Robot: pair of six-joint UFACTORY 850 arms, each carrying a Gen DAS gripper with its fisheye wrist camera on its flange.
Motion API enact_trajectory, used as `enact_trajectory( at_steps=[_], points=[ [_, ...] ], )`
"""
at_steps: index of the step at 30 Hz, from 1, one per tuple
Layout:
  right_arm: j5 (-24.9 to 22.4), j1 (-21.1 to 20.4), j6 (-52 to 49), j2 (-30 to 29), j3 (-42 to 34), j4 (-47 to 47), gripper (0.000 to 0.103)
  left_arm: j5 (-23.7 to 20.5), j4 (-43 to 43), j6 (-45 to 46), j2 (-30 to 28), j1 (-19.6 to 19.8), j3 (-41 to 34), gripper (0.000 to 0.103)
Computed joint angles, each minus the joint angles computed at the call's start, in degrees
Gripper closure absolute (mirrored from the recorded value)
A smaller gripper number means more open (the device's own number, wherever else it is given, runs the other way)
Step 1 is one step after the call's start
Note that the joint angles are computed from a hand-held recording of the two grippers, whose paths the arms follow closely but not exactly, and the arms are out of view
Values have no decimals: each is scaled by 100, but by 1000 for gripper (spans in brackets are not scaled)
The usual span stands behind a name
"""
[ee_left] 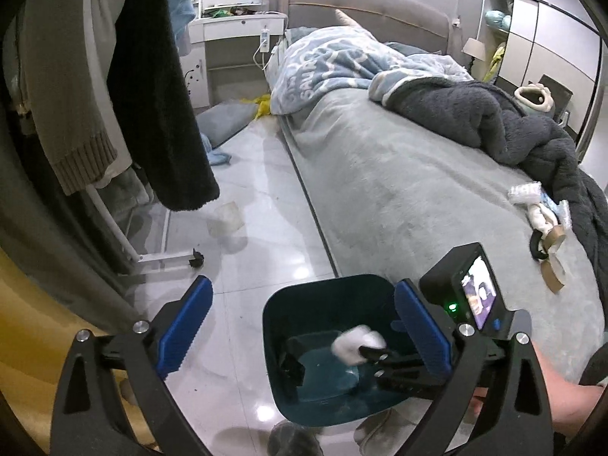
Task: Collect trash
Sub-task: 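Move both tools back over the bed toward the remaining trash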
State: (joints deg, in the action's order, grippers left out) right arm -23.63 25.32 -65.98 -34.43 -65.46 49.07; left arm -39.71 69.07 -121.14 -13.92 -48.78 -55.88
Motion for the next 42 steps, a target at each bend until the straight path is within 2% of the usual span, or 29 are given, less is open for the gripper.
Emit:
enact_trajectory(
  at_steps=[2,7,10,16,23,34,39,42],
  points=[
    [18,4,-17,16,7,11,37,-4,30,-53,44,-19,7,5],
    [32,-37,-299,200,93,291,25,-270,19,-15,95,-107,-65,4],
    [19,-66,-920,526,338,749,14,-392,97,-137,152,-141,-91,3],
    [137,-194,-2072,1126,676,1698,4,-563,288,-173,187,-217,-176,3],
    [55,-608,-3232,1677,965,2756,3,-427,396,-73,130,-232,-312,3],
    [182,-1234,-4802,2166,1259,3854,3,-314,500,249,-434,-408,-1083,3],
    [159,-1612,-4941,2239,1215,3992,3,-123,503,348,-718,-452,-1435,3],
    [128,-1829,-4738,2257,1131,3854,3,-150,422,544,-885,-498,-1658,3]
  ],
)
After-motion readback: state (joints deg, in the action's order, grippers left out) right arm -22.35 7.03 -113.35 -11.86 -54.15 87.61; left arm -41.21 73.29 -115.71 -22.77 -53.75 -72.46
